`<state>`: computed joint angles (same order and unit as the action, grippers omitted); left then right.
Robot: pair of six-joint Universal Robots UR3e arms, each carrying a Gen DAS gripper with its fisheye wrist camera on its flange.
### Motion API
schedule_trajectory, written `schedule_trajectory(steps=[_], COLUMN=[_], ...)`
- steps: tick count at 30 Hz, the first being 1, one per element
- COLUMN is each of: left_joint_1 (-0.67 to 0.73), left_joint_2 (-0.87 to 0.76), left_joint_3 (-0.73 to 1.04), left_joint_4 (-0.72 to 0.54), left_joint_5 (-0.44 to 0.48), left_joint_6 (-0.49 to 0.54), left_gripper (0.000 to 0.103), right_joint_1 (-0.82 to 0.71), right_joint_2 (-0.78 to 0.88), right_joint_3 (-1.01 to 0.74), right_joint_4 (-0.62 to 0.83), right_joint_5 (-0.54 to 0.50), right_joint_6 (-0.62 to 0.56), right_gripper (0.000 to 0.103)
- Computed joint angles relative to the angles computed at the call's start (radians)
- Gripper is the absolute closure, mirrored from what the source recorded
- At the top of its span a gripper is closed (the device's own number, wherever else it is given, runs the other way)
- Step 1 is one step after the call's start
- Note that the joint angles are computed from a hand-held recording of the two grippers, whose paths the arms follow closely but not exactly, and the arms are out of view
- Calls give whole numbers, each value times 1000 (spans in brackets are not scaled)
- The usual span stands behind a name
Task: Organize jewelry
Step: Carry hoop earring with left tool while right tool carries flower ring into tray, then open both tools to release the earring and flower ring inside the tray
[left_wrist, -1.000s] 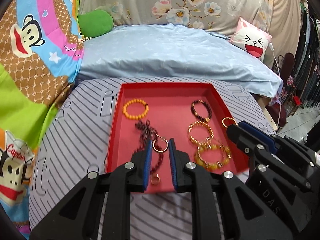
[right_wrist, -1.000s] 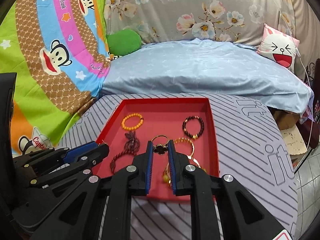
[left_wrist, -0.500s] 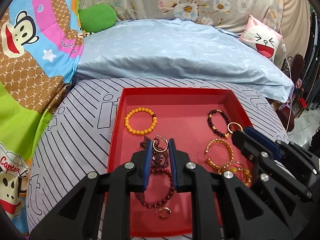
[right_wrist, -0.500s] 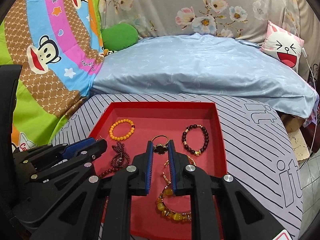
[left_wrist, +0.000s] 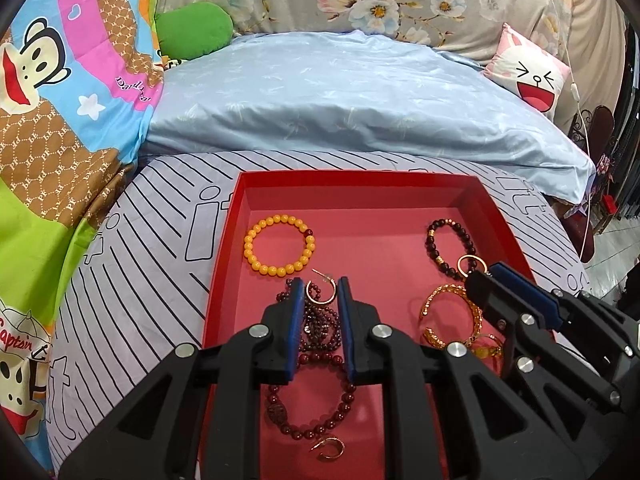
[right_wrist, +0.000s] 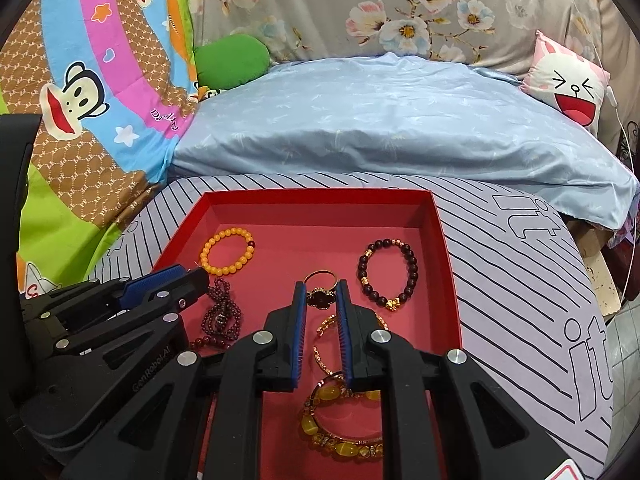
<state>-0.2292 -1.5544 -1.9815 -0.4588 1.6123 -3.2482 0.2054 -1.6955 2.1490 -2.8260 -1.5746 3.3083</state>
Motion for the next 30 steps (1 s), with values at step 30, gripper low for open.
schedule_trajectory(steps=[30], left_joint_1=[-95], left_joint_2=[5], left_joint_3=[23], left_joint_4=[16], left_joint_5=[139], left_joint_6=[-42], left_gripper=[61], right_joint_1=[-9], right_joint_2=[-129], right_joint_3=[65], right_joint_4=[42], right_joint_5=[-37], right_joint_6=[12], right_gripper=[72])
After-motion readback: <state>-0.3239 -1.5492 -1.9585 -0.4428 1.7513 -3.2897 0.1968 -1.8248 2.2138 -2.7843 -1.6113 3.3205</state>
